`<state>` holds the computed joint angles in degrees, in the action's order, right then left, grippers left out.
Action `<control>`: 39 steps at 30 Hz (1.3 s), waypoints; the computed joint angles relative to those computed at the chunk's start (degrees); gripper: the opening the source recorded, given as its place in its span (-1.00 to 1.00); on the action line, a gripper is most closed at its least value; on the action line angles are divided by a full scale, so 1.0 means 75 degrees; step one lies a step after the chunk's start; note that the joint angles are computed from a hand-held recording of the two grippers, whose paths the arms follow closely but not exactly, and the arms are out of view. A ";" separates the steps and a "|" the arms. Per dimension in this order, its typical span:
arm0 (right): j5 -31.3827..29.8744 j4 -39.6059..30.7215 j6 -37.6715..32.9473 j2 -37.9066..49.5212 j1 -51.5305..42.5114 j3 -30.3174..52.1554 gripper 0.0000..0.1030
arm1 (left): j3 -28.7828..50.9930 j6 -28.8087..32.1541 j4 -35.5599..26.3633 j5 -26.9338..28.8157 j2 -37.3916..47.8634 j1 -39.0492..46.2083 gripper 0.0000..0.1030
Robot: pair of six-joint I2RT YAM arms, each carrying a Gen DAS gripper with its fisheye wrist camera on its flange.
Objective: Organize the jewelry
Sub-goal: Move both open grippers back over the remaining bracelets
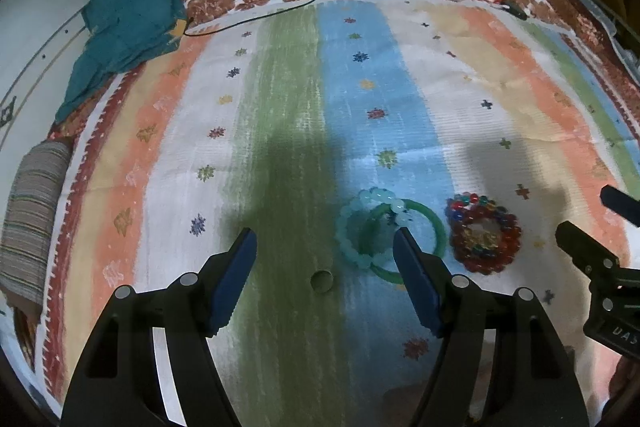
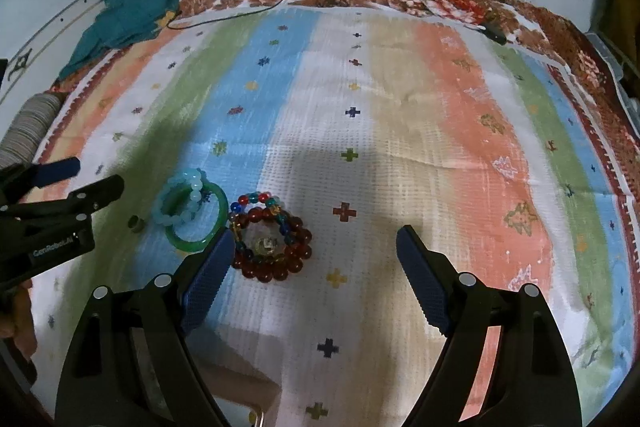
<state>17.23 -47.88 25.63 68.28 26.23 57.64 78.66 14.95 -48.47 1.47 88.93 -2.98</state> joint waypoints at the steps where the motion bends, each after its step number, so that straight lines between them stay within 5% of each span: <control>1: 0.0001 0.0077 -0.0031 0.0111 -0.0032 0.0005 0.61 | -0.0002 0.0030 0.0039 -0.0043 0.0051 -0.0002 0.37; 21: -0.0576 0.0865 -0.0702 0.1270 -0.0521 0.0092 0.61 | 0.0653 -0.0250 -0.0006 0.0361 0.1300 0.0161 0.36; 32: -0.1326 0.1351 -0.0985 0.1613 -0.1016 -0.0047 0.60 | 0.0951 -0.0358 0.0014 0.0270 0.1952 0.0074 0.16; 39: -0.1488 0.1495 -0.1114 0.1994 -0.1049 0.0091 0.27 | 0.0932 -0.0299 0.0052 0.0076 0.2148 0.0036 0.10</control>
<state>6.07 -36.67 17.28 83.24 18.36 58.33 85.65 12.71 -48.08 2.04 105.03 -2.71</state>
